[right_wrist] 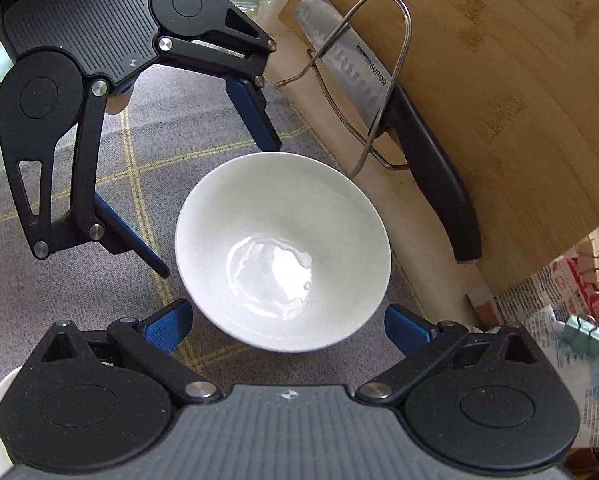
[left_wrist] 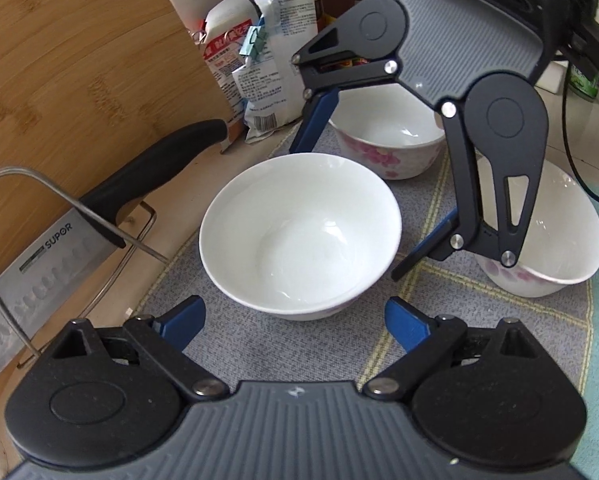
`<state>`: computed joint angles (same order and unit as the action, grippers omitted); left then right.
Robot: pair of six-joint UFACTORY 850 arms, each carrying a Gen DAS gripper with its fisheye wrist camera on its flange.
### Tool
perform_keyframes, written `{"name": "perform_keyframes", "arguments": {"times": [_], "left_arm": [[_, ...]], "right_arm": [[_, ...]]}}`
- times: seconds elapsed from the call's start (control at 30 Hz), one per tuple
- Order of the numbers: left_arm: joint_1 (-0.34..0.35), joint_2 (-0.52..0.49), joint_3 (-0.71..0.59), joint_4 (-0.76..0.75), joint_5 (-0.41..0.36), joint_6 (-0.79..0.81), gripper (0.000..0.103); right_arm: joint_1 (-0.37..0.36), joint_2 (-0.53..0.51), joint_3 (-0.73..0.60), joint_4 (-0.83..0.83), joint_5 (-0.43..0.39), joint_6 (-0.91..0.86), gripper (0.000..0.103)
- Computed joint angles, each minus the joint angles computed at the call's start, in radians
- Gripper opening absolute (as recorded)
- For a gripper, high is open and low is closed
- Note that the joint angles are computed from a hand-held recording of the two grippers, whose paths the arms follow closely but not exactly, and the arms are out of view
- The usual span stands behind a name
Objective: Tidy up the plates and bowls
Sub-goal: 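Close both grippers on opposite sides of the white bowl's rim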
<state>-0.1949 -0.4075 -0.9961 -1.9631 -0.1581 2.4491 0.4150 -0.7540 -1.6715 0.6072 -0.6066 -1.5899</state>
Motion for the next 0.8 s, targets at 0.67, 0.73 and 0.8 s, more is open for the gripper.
{"name": "perform_keyframes", "arguments": {"times": [0.67, 0.73, 0.8], "left_arm": [[0.016, 0.019, -0.004, 0.208, -0.051, -0.201, 0.086], [0.011, 0.033, 0.011, 0.176, -0.044, -0.176, 0.086], [0.010, 0.052, 0.027, 0.169, -0.043, -0.182, 0.086]], "right_arm": [[0.004, 0.021, 0.016, 0.030, -0.023, 0.023, 0.095], [0.006, 0.035, 0.032, 0.040, -0.021, 0.009, 0.095], [0.010, 0.054, 0.055, 0.047, -0.010, -0.009, 0.095]]}}
